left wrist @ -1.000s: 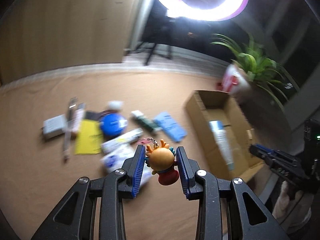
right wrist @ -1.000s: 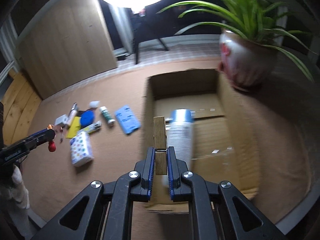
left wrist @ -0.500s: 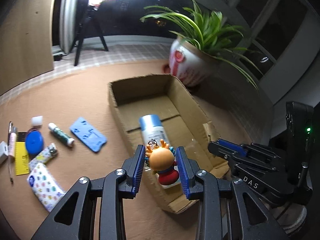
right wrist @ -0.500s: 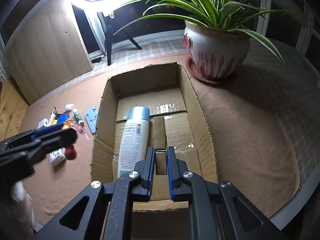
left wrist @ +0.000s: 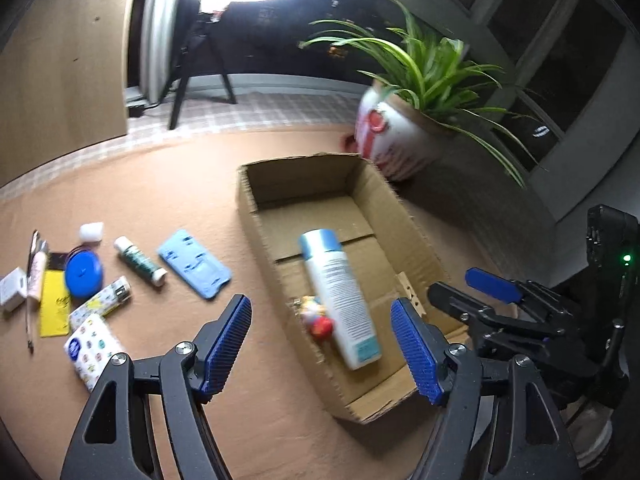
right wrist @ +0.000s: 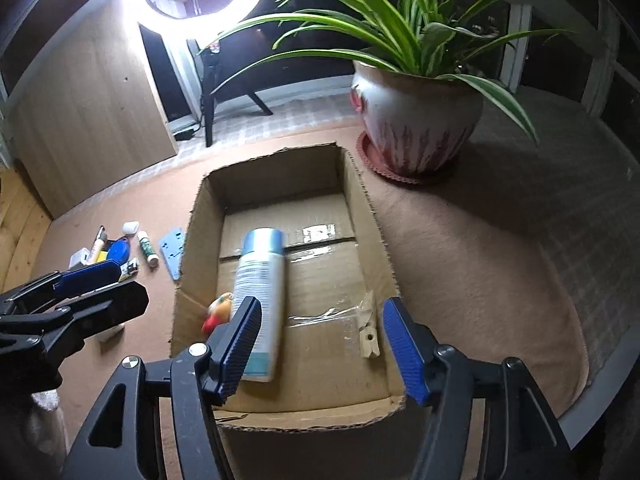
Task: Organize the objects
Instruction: 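Carry the figurine and clothespin into the box and open both grippers, then lower the right gripper and grasp the floral tissue pack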
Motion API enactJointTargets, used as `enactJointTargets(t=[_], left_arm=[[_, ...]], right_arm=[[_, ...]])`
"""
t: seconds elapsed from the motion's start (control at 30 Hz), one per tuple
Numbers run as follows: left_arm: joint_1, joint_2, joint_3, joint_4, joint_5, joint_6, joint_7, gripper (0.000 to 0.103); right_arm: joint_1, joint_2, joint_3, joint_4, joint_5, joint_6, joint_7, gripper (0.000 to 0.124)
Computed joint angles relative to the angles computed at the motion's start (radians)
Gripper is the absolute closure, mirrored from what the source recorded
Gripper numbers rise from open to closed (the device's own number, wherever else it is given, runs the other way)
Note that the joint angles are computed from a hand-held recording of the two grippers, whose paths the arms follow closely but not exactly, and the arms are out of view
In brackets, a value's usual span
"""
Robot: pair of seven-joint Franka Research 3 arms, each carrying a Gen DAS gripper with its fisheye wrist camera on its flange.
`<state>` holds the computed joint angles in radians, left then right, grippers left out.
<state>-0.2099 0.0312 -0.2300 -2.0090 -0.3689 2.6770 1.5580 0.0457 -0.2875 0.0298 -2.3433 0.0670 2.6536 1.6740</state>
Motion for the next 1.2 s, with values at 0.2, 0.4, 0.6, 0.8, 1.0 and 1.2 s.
enactJointTargets(t=[0.2, 0.4, 0.6, 0.8, 1.0, 1.2], left_arm=[[0.023, -0.073, 0.035, -0.089, 0.037, 0.000, -0.052, 0.027], [0.046, -0.133, 0.080, -0.162, 0.078, -0.022, -0.111, 0.027], [0.075, -0.187, 0.123, -0.246, 0.095, -0.047, -0.138, 0.027], [0.115, -0.209, 0.140, -0.307, 0.163, -0.038, -0.216, 0.019], [0.123, -0.185, 0.157, -0.317, 0.155, -0.044, -0.203, 0.019], [0.122, -0.157, 0.162, -0.310, 0.063, -0.034, -0.138, 0.019]], right_arm=[[0.049, 0.005, 0.000, 0.016, 0.056, -0.005, -0.047, 0.064], [0.105, 0.042, 0.009, 0.060, 0.122, -0.020, -0.100, 0.064], [0.170, 0.107, 0.012, 0.128, 0.221, -0.057, -0.186, 0.064], [0.213, 0.212, 0.023, 0.234, 0.312, -0.130, -0.267, 0.064], [0.227, 0.332, 0.037, 0.358, 0.402, -0.215, -0.290, 0.064], [0.226, 0.433, 0.051, 0.465, 0.443, -0.299, -0.274, 0.064]])
